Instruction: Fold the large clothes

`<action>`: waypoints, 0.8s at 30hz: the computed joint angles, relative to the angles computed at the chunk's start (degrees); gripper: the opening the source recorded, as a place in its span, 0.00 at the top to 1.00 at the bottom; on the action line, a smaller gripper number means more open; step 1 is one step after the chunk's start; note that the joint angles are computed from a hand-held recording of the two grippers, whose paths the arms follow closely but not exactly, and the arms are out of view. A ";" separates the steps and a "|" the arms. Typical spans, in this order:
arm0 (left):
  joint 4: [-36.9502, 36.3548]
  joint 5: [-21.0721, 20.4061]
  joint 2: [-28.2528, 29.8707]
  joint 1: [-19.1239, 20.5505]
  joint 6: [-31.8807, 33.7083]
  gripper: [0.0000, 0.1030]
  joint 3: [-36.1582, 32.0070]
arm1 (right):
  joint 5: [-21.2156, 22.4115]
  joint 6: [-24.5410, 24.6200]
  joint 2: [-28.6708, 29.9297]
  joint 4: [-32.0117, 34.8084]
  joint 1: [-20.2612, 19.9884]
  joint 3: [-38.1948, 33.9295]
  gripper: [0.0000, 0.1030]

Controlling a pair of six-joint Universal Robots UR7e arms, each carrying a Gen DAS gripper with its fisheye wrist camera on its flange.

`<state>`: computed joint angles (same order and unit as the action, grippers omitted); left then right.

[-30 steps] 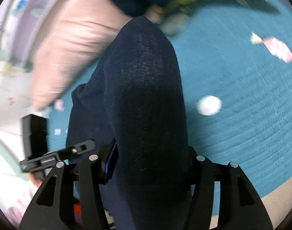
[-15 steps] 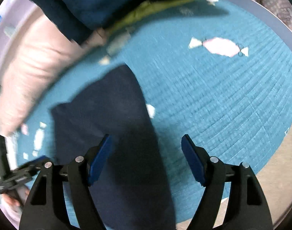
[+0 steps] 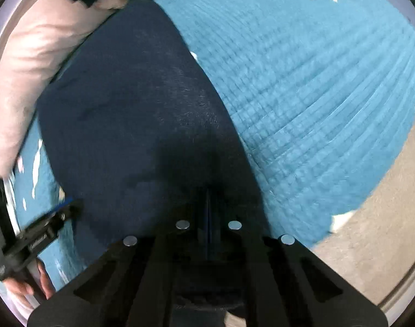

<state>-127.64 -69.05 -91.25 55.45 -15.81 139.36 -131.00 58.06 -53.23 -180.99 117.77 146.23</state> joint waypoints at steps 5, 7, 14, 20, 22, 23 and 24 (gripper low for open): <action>6.36 -2.59 -0.84 1.65 -3.64 0.78 -4.84 | 1.88 2.60 -5.56 10.73 0.57 -2.87 0.97; 5.56 -3.62 -1.33 1.42 -3.19 0.78 -5.89 | 0.34 -0.78 -7.39 10.52 2.87 -4.82 0.97; -1.72 -4.25 5.06 1.36 -2.03 0.78 -9.63 | 5.17 -14.70 -4.03 8.15 0.08 -13.97 0.95; -6.62 0.65 12.55 4.55 -0.41 0.94 -11.01 | 11.81 -19.13 2.84 5.59 -6.85 -17.40 1.00; -6.18 1.22 10.88 4.42 0.61 0.93 -10.57 | 14.45 -18.68 0.99 2.35 -8.87 -14.91 1.00; -5.99 2.80 10.27 4.03 1.27 0.93 -10.42 | 13.05 -18.33 -0.08 2.31 -8.56 -14.27 1.00; -5.72 3.14 9.58 4.39 2.17 0.93 -10.69 | 10.42 -18.36 -1.64 4.02 -7.72 -13.96 1.00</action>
<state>-133.36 -65.90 -81.67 59.84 -13.64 128.67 -120.58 39.69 -54.87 -176.97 110.05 132.27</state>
